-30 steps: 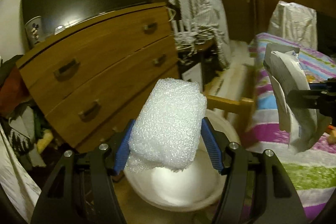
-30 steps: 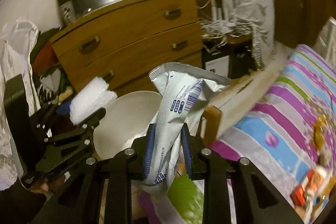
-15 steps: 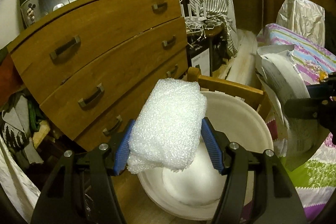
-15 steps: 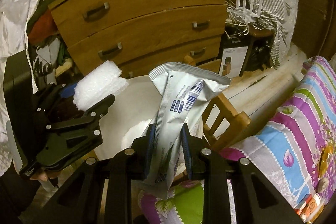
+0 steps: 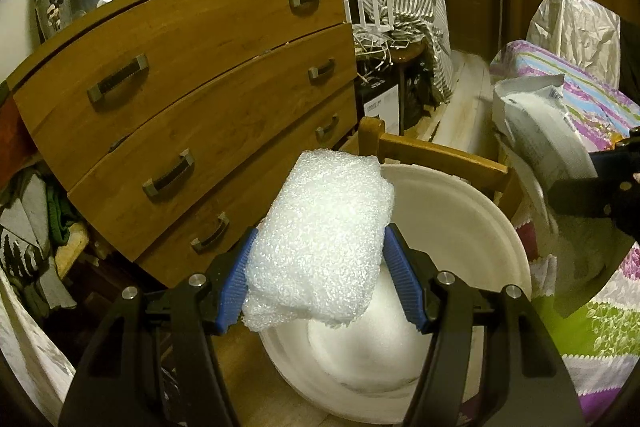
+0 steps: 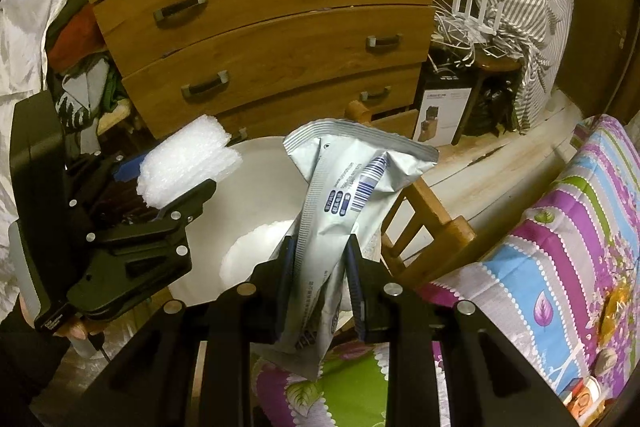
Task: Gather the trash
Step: 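Carry bubble wrap and white packet to the white bucket with both tools, then open both tools to drop the items into the bucket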
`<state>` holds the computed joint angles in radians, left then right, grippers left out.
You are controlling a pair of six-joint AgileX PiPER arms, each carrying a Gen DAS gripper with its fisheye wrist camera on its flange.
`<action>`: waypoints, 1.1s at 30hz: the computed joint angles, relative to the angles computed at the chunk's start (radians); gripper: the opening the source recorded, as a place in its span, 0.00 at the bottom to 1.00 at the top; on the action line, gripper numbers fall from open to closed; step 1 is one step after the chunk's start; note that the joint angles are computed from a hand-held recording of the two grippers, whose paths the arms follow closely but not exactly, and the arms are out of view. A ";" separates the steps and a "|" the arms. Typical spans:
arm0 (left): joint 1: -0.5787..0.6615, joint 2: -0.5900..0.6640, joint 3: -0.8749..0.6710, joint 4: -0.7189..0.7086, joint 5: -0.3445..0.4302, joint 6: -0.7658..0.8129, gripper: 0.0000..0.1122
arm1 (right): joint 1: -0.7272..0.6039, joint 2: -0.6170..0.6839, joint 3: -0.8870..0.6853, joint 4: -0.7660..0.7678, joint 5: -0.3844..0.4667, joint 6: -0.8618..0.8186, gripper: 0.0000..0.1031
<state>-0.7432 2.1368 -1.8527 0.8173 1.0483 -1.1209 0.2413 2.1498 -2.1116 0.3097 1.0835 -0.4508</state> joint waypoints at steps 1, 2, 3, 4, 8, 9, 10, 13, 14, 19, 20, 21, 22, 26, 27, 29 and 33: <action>0.006 -0.003 0.004 -0.010 -0.009 0.005 0.54 | 0.002 0.004 -0.007 -0.006 0.005 -0.002 0.26; 0.015 -0.009 0.014 -0.024 -0.023 0.013 0.54 | 0.004 0.011 -0.019 -0.013 0.012 0.000 0.26; 0.023 -0.015 0.021 -0.039 -0.037 0.023 0.54 | 0.008 0.016 -0.029 -0.022 0.018 0.003 0.26; 0.035 -0.019 0.025 -0.055 -0.052 0.038 0.54 | 0.011 0.022 -0.041 -0.026 0.026 0.004 0.26; 0.090 -0.051 0.062 -0.147 -0.132 0.104 0.54 | 0.024 0.051 -0.095 -0.040 0.060 0.001 0.26; 0.100 -0.054 0.066 -0.166 -0.147 0.116 0.54 | 0.026 0.059 -0.108 -0.042 0.068 0.000 0.26; 0.110 -0.057 0.068 -0.181 -0.159 0.125 0.54 | 0.029 0.066 -0.120 -0.044 0.075 0.002 0.26; 0.132 -0.070 0.089 -0.220 -0.209 0.160 0.56 | 0.037 0.089 -0.152 -0.046 0.091 -0.003 0.33; 0.138 -0.076 0.098 -0.234 -0.225 0.170 0.60 | 0.040 0.087 -0.143 -0.051 0.077 -0.002 0.44; 0.168 -0.093 0.149 -0.270 -0.277 0.145 0.77 | 0.034 0.082 -0.113 -0.035 0.038 -0.008 0.55; 0.172 -0.095 0.157 -0.274 -0.285 0.142 0.77 | 0.032 0.081 -0.108 -0.034 0.036 -0.011 0.55; 0.170 -0.095 0.164 -0.265 -0.284 0.129 0.77 | 0.032 0.077 -0.097 -0.036 0.028 -0.013 0.55; 0.167 -0.093 0.166 -0.256 -0.279 0.120 0.77 | 0.030 0.076 -0.094 -0.036 0.026 -0.014 0.55; 0.159 -0.090 0.167 -0.253 -0.270 0.117 0.77 | 0.013 0.058 -0.056 -0.018 0.006 -0.016 0.55; 0.158 -0.089 0.164 -0.250 -0.267 0.113 0.77 | 0.007 0.052 -0.043 -0.011 -0.001 -0.019 0.55; 0.154 -0.093 0.165 -0.248 -0.266 0.107 0.77 | -0.007 0.028 0.001 0.009 -0.025 -0.028 0.55; 0.130 -0.105 0.174 -0.224 -0.259 0.066 0.77 | -0.043 -0.101 0.222 0.087 -0.187 -0.086 0.55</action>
